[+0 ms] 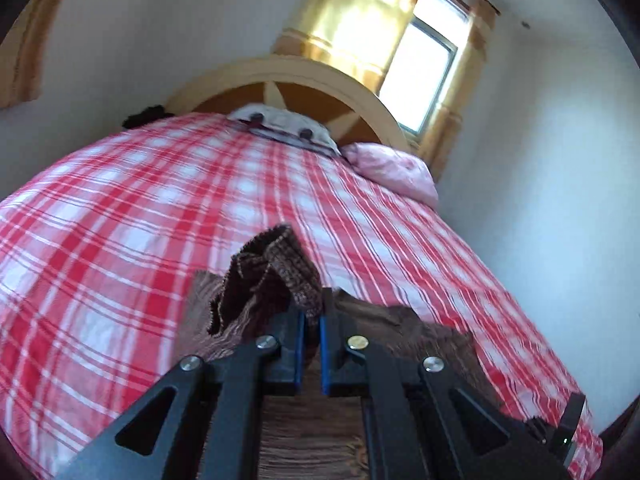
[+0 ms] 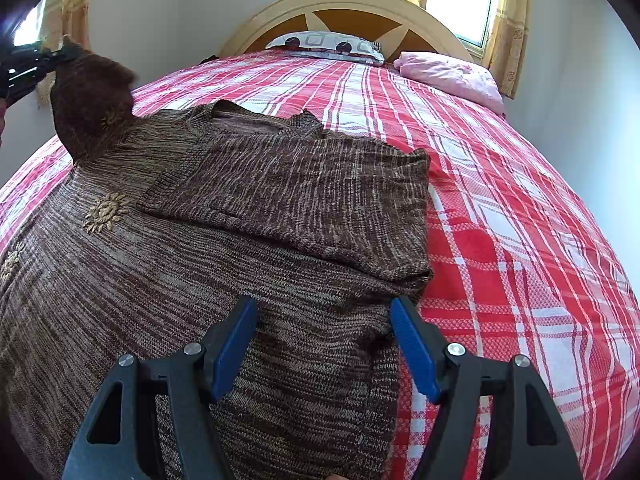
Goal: Fold small clothes
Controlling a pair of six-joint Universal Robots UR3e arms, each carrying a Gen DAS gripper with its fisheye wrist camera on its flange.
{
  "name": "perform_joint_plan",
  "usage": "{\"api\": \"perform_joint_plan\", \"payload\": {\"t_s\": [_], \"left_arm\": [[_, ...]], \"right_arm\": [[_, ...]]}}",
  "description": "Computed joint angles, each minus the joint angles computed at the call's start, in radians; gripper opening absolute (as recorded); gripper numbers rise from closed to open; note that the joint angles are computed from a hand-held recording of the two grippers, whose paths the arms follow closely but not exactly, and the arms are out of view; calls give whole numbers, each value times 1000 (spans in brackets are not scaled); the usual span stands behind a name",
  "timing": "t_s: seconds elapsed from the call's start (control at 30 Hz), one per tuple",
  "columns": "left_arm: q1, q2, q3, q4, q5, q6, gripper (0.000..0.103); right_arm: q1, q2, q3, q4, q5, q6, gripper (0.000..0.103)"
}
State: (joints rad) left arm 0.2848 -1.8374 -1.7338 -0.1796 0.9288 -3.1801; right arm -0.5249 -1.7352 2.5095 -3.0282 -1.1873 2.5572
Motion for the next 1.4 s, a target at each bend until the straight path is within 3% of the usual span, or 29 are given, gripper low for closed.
{"api": "perform_joint_plan", "payload": {"t_s": [0.1, 0.23, 0.33, 0.4, 0.47, 0.57, 0.63, 0.73, 0.87, 0.97, 1.1, 1.2, 1.4], "left_arm": [[-109, -67, 12, 15, 54, 15, 6], [-231, -122, 57, -70, 120, 92, 12], [-243, -76, 10, -128, 83, 195, 26], [-231, -4, -74, -92, 96, 256, 55], [-184, 69, -170, -24, 93, 303, 71], [-105, 107, -212, 6, 139, 332, 81], [-107, 54, -155, 18, 329, 308, 82], [-96, -68, -19, -44, 515, 298, 82], [-37, -149, 58, -133, 506, 251, 82], [-26, -166, 38, -127, 456, 252, 82], [-14, -165, 18, -118, 446, 247, 92], [-2, -167, 30, -143, 419, 239, 93], [17, -181, 50, -174, 375, 228, 95]], "right_arm": [[-1, -3, 2, -1, -2, -1, 70], [-5, -5, 1, 5, 1, -2, 70], [-18, -13, 2, 21, 16, -9, 71], [-23, -14, 0, 31, 23, -10, 71], [-19, -8, -5, 31, 24, -4, 71], [-21, -11, -4, 34, 27, -4, 71], [-42, -32, 2, 53, 56, -14, 71], [-58, -93, -17, 137, 71, -6, 71], [-18, -224, -89, 307, 83, 17, 71], [135, -173, -226, 377, 35, 68, 71], [353, 84, -478, 420, -11, 185, 70], [515, 304, -663, 358, -146, 267, 55], [692, 593, -1010, 468, -283, 325, 54]]}}
